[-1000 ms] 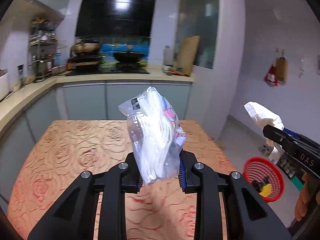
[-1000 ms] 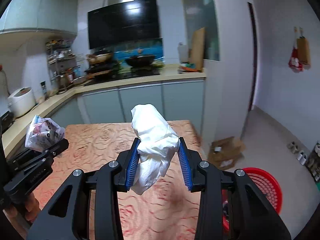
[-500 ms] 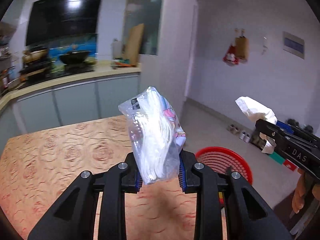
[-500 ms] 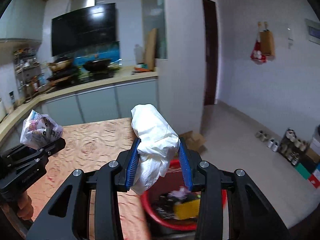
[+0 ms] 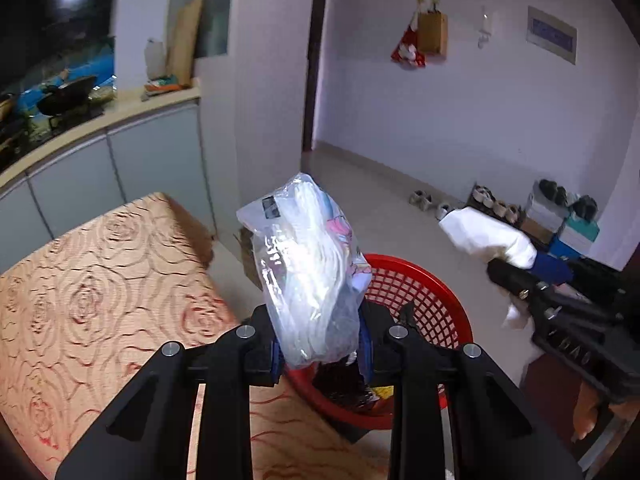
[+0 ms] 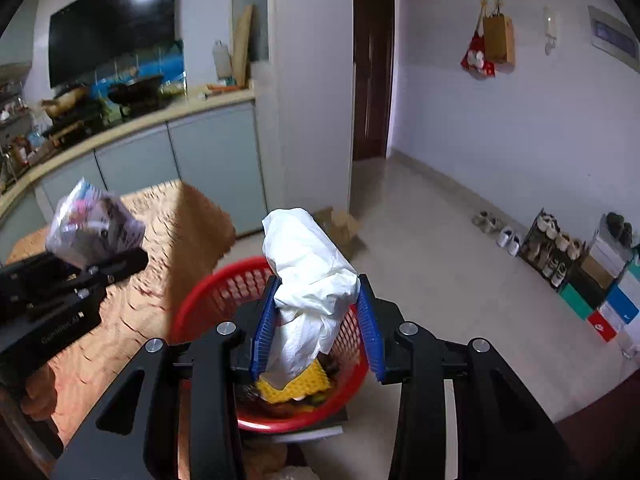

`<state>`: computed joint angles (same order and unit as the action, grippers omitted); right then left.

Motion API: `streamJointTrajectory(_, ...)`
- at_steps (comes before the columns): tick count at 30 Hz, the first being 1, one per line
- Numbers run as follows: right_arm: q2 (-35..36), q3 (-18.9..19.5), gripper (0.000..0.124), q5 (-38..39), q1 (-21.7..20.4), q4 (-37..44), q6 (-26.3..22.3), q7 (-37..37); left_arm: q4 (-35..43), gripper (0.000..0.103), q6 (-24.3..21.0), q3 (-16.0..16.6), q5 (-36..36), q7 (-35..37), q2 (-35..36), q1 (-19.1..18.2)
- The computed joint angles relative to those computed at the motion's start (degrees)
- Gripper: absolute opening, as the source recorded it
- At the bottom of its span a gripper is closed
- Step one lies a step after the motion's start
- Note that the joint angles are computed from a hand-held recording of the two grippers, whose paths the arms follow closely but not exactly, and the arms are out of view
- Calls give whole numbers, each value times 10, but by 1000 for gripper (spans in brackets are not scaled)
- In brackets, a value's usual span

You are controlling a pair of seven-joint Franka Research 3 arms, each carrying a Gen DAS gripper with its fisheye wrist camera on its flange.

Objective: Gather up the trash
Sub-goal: 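Open the left tool to drop the clear bag while the right tool releases the tissue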

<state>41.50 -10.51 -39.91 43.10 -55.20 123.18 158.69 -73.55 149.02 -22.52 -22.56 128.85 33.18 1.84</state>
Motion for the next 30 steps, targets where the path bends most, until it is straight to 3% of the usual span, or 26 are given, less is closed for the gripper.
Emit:
streamJointTrajectory(7,12,11,37,37,-21,-4,5,-24,65,27,-56,12,37,-20,50,-29)
streamJointTrajectory(11,26,12,38,52,-25,7,5,-41,83,39,-75,8,38,-17,65,-29)
streamJointTrajectory(17,53,12,41,79,-27,41,8,-70,61,62,-62,-4,20,3,55,-19)
streamJointTrajectory(19,54,11,42,85,-27,42,14,-76,61,65,-61,-5,15,7,53,-17)
streamJointTrajectory(23,40,0,68,77,-16,14,36,-62,41,70,-47,-9,-2,18,38,-7)
streamJointTrajectory(30,19,-3,68,57,-3,-12,45,-41,-10,76,-6,-14,-41,31,-5,17)
